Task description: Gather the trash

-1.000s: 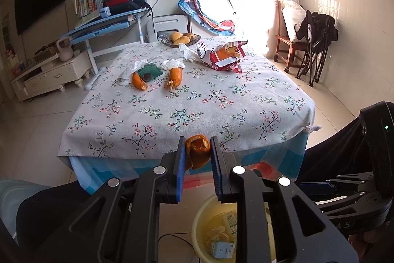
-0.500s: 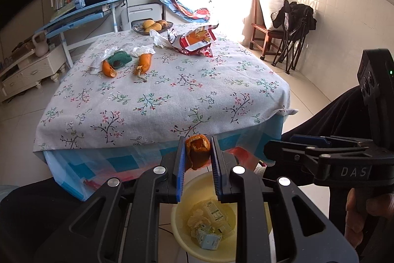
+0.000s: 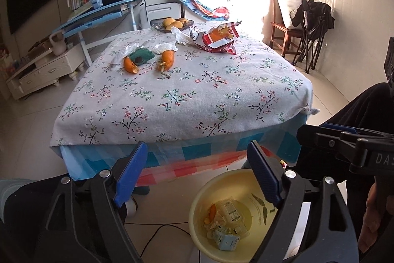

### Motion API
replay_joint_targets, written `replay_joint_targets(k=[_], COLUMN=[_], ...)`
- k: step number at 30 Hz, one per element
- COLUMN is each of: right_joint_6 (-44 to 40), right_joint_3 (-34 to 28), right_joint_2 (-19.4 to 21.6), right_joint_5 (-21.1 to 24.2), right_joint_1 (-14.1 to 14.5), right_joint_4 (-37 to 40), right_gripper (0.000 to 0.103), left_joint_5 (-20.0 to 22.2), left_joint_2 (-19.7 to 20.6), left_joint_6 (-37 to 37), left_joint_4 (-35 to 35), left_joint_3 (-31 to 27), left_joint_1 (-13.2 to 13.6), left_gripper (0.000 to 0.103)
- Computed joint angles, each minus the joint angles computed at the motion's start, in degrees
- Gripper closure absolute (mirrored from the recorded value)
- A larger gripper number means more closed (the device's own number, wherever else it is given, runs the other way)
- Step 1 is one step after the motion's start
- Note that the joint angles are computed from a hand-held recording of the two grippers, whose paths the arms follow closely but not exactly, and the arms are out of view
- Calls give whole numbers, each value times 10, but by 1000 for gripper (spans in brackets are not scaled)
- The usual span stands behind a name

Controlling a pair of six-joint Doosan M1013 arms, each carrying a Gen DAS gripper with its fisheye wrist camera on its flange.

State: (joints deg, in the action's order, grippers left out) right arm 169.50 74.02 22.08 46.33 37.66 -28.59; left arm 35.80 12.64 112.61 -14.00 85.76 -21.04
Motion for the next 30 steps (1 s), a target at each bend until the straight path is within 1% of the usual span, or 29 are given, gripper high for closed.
replay_joint_targets(k=[4, 6, 8, 12, 18, 30], right_joint_6=[0, -3, -5, -11, -17, -27], right_joint_3=[0, 0, -1, -5, -7, -10], right_joint_2=[0, 1, 1, 3, 5, 7], right_joint_5=[1, 2, 4, 8, 11, 13], right_joint_1=[-1, -1, -1, 0, 0, 0], right_joint_4=[2, 5, 7, 8, 12, 17], right_gripper=[23, 22, 21, 20, 19, 19], left_joint_5=[-17, -27, -31, -33, -25, -19], left_joint_2=[0, 0, 1, 4, 8, 12], left_joint_6=[-54, -94, -130, -174, -206, -223], left_joint_4=[42, 81, 118, 148, 164, 181], left_joint_3=[0, 1, 0, -3, -8, -11], left_joint_1=[0, -2, -4, -3, 1, 0], left_gripper=[18, 14, 12, 10, 9, 8])
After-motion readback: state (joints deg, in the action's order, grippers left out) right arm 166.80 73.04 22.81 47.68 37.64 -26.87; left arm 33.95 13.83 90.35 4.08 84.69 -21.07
